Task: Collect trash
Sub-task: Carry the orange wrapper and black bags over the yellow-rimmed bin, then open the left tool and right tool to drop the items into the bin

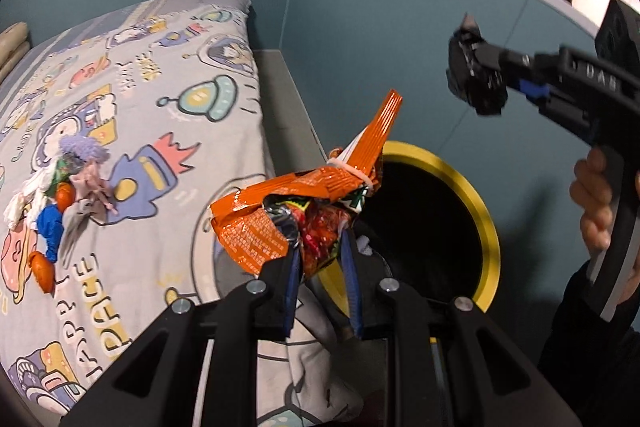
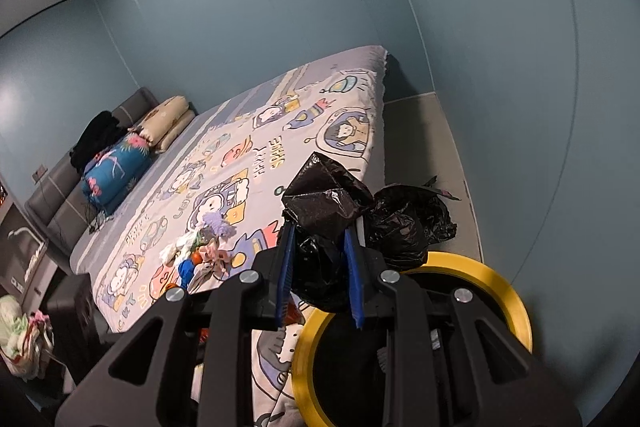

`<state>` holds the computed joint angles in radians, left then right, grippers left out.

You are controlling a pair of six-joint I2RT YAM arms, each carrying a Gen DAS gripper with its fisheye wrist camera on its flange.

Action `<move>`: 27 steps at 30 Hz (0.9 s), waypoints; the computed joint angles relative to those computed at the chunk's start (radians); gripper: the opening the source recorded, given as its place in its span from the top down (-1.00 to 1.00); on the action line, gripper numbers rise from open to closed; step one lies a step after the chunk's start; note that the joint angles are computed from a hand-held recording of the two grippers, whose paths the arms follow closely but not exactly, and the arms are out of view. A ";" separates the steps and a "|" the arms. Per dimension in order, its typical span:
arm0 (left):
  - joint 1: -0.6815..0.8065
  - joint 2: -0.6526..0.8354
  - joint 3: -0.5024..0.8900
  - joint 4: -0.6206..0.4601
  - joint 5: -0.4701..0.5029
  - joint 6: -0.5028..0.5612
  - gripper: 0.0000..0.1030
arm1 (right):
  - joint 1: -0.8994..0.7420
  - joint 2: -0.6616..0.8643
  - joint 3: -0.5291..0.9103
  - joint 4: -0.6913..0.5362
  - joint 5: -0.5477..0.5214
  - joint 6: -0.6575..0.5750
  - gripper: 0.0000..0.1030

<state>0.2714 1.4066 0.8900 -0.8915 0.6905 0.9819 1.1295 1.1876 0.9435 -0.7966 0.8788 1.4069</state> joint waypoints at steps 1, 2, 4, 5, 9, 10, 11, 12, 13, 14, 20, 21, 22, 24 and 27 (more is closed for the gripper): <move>-0.020 -0.010 -0.016 0.010 -0.011 -0.007 0.63 | -0.003 -0.008 -0.010 0.001 -0.001 0.010 0.56; -0.042 -0.021 -0.032 0.017 -0.023 -0.012 0.63 | -0.008 -0.020 -0.022 0.003 -0.005 0.017 0.56; -0.084 -0.043 -0.066 0.034 -0.045 -0.021 0.63 | -0.014 -0.044 -0.051 0.019 -0.020 0.025 0.56; -0.105 -0.056 -0.084 0.046 -0.056 -0.026 0.63 | -0.014 -0.054 -0.063 0.024 -0.024 0.030 0.56; -0.171 -0.077 -0.140 0.074 -0.081 -0.040 0.63 | -0.021 -0.100 -0.106 0.022 -0.031 0.048 0.56; -0.181 -0.076 -0.146 0.080 -0.085 -0.045 0.63 | -0.025 -0.110 -0.119 0.026 -0.038 0.051 0.56; -0.192 -0.073 -0.151 0.085 -0.092 -0.053 0.63 | -0.037 -0.117 -0.128 0.041 -0.050 0.040 0.56; -0.196 -0.068 -0.152 0.087 -0.097 -0.052 0.63 | -0.045 -0.131 -0.147 0.059 -0.064 0.035 0.56; -0.205 -0.068 -0.156 0.092 -0.104 -0.058 0.63 | -0.050 -0.137 -0.157 0.071 -0.073 0.031 0.56; -0.211 -0.069 -0.159 0.094 -0.110 -0.060 0.63 | -0.060 -0.147 -0.172 0.087 -0.085 0.023 0.56; -0.233 -0.066 -0.172 0.086 -0.120 -0.059 0.62 | -0.076 -0.185 -0.223 0.120 -0.103 0.022 0.52; -0.238 -0.065 -0.172 0.091 -0.123 -0.064 0.62 | -0.076 -0.189 -0.229 0.128 -0.102 0.019 0.52; -0.241 -0.063 -0.172 0.093 -0.125 -0.065 0.62 | -0.078 -0.194 -0.234 0.137 -0.103 0.013 0.52; -0.242 -0.062 -0.172 0.091 -0.121 -0.065 0.62 | -0.079 -0.200 -0.239 0.136 -0.102 0.013 0.52; -0.246 -0.058 -0.169 0.080 -0.111 -0.054 0.59 | -0.073 -0.211 -0.241 0.127 -0.097 0.027 0.49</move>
<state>0.0252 1.3484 0.7213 -0.8113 0.5792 0.9282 1.0563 0.9767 0.7028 -0.6695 0.7818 1.4342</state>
